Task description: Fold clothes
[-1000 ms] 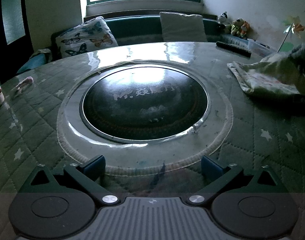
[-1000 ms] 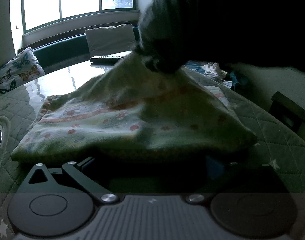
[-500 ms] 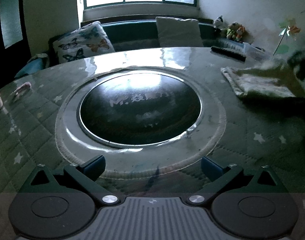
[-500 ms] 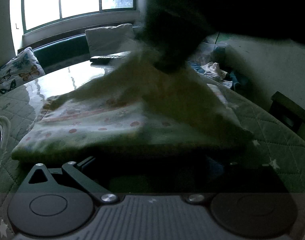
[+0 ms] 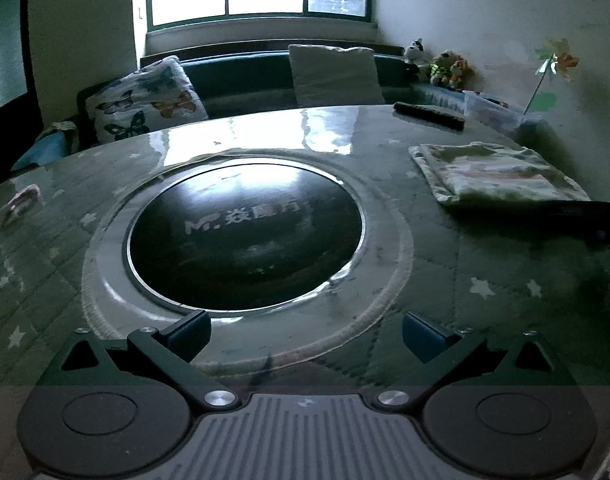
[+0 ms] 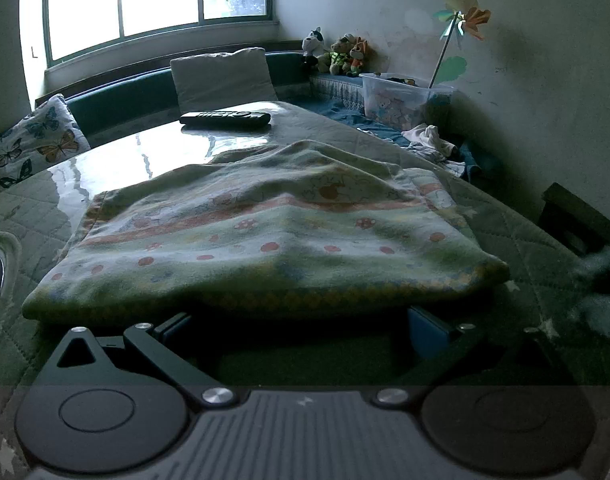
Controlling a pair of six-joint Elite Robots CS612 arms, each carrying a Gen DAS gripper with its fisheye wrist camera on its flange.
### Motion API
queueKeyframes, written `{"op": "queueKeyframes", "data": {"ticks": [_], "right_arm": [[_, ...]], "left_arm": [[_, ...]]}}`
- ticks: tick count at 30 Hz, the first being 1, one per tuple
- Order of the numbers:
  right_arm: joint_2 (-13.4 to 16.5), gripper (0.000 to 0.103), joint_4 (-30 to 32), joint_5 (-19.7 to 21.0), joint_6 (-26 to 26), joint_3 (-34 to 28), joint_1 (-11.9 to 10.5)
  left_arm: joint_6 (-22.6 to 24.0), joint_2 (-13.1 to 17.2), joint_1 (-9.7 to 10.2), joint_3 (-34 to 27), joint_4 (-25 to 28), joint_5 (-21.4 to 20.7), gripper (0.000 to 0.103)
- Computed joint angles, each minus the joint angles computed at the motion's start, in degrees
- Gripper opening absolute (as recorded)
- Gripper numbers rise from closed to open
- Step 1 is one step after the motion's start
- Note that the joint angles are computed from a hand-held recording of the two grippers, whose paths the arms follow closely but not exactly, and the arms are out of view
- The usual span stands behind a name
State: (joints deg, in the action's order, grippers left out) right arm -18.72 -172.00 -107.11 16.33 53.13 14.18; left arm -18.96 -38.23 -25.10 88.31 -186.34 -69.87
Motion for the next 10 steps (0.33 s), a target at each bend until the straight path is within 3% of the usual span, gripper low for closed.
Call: {"op": "queueKeyframes", "data": {"ticks": [10], "right_arm": [[0.0, 0.103, 0.0, 0.0, 0.0, 0.0, 0.0]], "left_arm": [[0.3, 1.1, -1.02, -3.6, 2.5, -1.7, 0.103]]}}
